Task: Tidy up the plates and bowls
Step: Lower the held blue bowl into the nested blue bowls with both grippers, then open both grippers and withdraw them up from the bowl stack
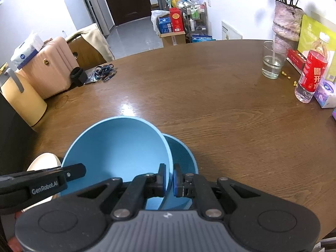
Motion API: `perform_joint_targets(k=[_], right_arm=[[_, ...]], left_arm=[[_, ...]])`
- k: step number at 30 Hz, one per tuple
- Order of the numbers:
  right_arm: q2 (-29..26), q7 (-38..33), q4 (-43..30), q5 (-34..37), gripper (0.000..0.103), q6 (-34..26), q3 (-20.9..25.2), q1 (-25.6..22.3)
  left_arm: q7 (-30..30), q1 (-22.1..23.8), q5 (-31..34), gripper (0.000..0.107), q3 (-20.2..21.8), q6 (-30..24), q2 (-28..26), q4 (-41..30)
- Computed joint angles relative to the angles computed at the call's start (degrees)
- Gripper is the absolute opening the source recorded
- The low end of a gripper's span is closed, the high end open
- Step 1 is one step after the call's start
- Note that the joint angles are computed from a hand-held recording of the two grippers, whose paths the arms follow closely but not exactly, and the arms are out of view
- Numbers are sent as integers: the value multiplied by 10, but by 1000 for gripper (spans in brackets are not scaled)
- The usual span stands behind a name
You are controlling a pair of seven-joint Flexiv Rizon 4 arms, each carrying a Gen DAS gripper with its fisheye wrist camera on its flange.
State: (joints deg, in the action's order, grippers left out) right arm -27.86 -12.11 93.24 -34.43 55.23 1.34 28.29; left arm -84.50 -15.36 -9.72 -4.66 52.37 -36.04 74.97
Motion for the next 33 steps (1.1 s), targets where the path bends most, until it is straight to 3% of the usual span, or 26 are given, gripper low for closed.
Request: perform_joint_targets(k=[33], right_arm=[[-17, -32, 11, -59, 7, -17, -14, 4]], left_arm=[[10, -28, 47, 10, 13, 13, -25, -10]])
